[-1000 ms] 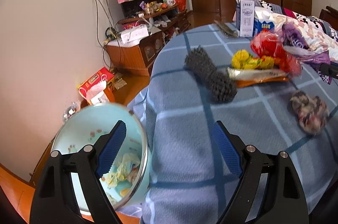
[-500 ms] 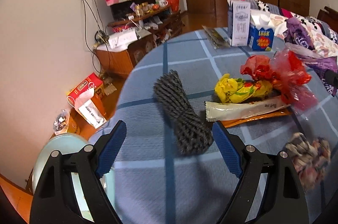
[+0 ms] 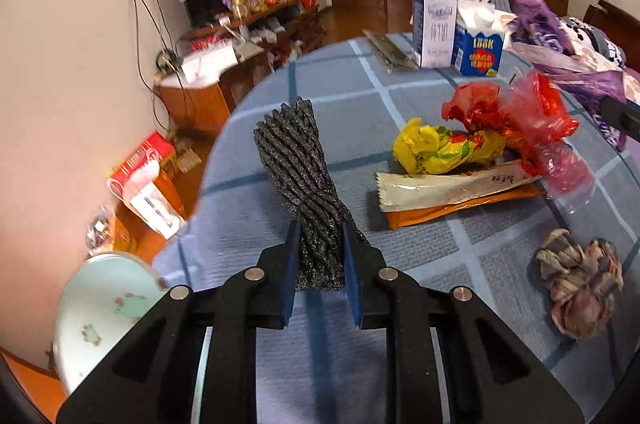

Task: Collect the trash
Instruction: 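Carry the grey mesh and purple wrapper over the blue bin with both tools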

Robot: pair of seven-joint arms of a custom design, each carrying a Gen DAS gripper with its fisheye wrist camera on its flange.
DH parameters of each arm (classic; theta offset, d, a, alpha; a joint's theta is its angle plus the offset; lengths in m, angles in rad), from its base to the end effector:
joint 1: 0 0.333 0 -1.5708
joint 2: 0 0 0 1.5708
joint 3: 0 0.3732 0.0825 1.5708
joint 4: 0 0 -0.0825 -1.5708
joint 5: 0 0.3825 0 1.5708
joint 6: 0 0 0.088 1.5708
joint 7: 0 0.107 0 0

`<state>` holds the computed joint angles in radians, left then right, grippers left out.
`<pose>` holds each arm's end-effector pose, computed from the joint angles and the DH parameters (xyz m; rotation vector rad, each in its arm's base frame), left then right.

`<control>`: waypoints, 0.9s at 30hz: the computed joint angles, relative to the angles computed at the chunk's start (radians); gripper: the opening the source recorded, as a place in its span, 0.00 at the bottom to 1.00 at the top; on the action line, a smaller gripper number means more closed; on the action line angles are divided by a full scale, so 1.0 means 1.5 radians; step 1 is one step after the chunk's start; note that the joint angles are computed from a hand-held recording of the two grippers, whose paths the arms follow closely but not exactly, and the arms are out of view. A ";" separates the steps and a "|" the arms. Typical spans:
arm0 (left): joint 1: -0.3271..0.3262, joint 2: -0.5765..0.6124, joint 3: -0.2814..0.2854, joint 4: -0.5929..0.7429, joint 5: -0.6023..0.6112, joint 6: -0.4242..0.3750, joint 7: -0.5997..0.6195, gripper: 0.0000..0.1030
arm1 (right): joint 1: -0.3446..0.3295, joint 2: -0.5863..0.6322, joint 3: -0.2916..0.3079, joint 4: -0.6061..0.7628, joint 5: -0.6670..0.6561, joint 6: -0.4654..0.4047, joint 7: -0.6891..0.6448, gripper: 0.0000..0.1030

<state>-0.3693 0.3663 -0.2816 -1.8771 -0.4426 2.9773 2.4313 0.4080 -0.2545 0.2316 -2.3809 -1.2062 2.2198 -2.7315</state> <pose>0.5833 -0.3756 0.4580 -0.6826 2.5331 -0.9610 0.3862 0.2579 0.5009 -1.1107 2.0732 -1.1113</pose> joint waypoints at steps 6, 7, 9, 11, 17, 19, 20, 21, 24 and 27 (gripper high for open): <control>0.057 -0.024 -0.046 -0.018 -0.067 0.007 0.075 0.20 | -0.001 0.034 -0.007 0.032 -0.013 0.021 -0.018 0.20; 0.063 -0.027 -0.051 -0.020 -0.079 0.010 0.089 0.20 | -0.001 0.040 -0.009 0.037 -0.015 0.026 -0.019 0.20; 0.069 -0.031 -0.054 -0.022 -0.097 0.010 0.104 0.20 | 0.000 0.052 -0.011 0.048 -0.019 0.032 -0.023 0.20; 0.074 -0.035 -0.056 -0.022 -0.114 0.009 0.120 0.19 | 0.002 0.063 -0.013 0.059 -0.022 0.037 -0.030 0.20; 0.099 -0.052 -0.068 -0.030 -0.177 0.016 0.184 0.19 | 0.009 0.098 -0.019 0.096 -0.036 0.052 -0.049 0.20; 0.102 -0.057 -0.067 -0.034 -0.193 0.021 0.201 0.19 | 0.012 0.112 -0.022 0.111 -0.040 0.059 -0.057 0.20; 0.105 -0.060 -0.067 -0.037 -0.203 0.024 0.210 0.19 | 0.013 0.118 -0.024 0.117 -0.042 0.062 -0.059 0.20; 0.108 -0.063 -0.067 -0.040 -0.211 0.028 0.219 0.19 | 0.015 0.123 -0.026 0.123 -0.043 0.063 -0.062 0.20; 0.111 -0.068 -0.059 -0.045 -0.225 0.034 0.233 0.19 | 0.020 0.142 -0.030 0.143 -0.049 0.070 -0.071 0.20; 0.114 -0.075 -0.050 -0.053 -0.234 0.039 0.243 0.19 | 0.026 0.159 -0.035 0.162 -0.054 0.078 -0.085 0.20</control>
